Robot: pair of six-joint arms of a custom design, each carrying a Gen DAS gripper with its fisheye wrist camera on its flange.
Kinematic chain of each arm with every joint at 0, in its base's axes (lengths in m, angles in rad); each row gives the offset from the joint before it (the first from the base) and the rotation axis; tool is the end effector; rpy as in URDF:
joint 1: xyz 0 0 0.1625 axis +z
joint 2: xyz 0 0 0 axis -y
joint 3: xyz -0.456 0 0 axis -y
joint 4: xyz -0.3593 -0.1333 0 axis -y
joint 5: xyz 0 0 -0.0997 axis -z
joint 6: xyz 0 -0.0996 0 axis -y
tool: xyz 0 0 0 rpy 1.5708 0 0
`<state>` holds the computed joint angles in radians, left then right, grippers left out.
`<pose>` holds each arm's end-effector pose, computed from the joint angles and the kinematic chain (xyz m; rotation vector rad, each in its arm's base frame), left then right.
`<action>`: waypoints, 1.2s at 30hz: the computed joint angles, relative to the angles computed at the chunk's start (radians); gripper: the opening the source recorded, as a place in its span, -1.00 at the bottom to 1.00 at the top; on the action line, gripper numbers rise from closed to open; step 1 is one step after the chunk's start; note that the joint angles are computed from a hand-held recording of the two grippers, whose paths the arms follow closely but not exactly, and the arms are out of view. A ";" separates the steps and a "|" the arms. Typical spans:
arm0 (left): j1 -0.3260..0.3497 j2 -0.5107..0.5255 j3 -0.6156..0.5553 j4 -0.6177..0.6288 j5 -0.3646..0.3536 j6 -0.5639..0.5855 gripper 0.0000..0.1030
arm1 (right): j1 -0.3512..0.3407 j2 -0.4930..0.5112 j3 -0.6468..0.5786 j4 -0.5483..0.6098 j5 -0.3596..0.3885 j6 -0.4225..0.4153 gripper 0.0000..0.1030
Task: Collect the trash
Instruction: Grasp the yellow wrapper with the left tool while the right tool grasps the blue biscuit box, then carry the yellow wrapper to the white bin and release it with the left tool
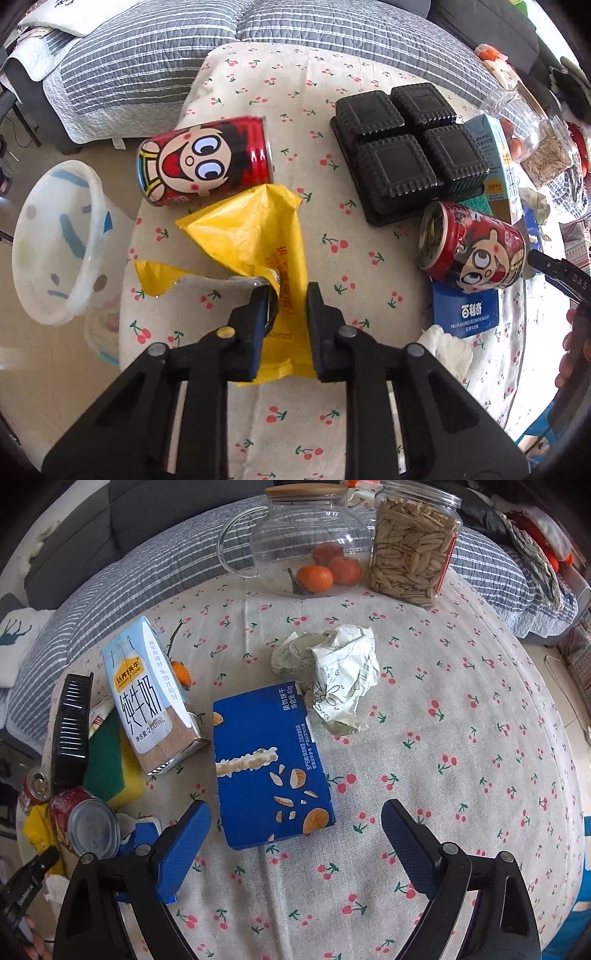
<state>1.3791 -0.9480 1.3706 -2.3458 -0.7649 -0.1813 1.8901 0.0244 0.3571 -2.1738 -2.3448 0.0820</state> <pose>0.0659 -0.7371 0.3552 -0.1659 2.3474 -0.5960 0.3437 -0.8367 -0.0300 0.1752 -2.3833 0.4541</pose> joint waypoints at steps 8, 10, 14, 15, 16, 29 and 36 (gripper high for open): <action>0.002 -0.043 0.034 -0.046 -0.036 0.050 -0.69 | 0.013 0.114 -0.187 0.088 -0.054 -0.110 0.18; 0.000 -0.061 0.051 -0.066 -0.046 0.064 -0.70 | 0.018 0.103 -0.161 0.061 -0.057 -0.139 0.17; -0.005 -0.089 0.081 -0.125 -0.057 0.113 -0.71 | 0.038 0.067 -0.083 -0.019 -0.079 -0.182 0.17; -0.009 -0.097 0.092 -0.143 -0.053 0.128 -0.71 | 0.045 0.057 -0.062 -0.037 -0.085 -0.191 0.17; -0.011 -0.101 0.097 -0.159 -0.049 0.145 -0.71 | 0.053 0.046 -0.041 -0.054 -0.089 -0.198 0.17; 0.001 -0.188 0.169 -0.284 -0.025 0.230 -0.71 | 0.147 -0.032 0.168 -0.264 -0.044 -0.308 0.17; 0.035 -0.232 0.184 -0.335 -0.003 0.256 -0.71 | 0.176 0.005 0.138 -0.273 -0.007 -0.354 0.17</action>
<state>1.4146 -1.1803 1.5551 -2.6806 -0.7674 0.0752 2.0657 0.0299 0.4953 -2.4465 -2.3521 -0.2724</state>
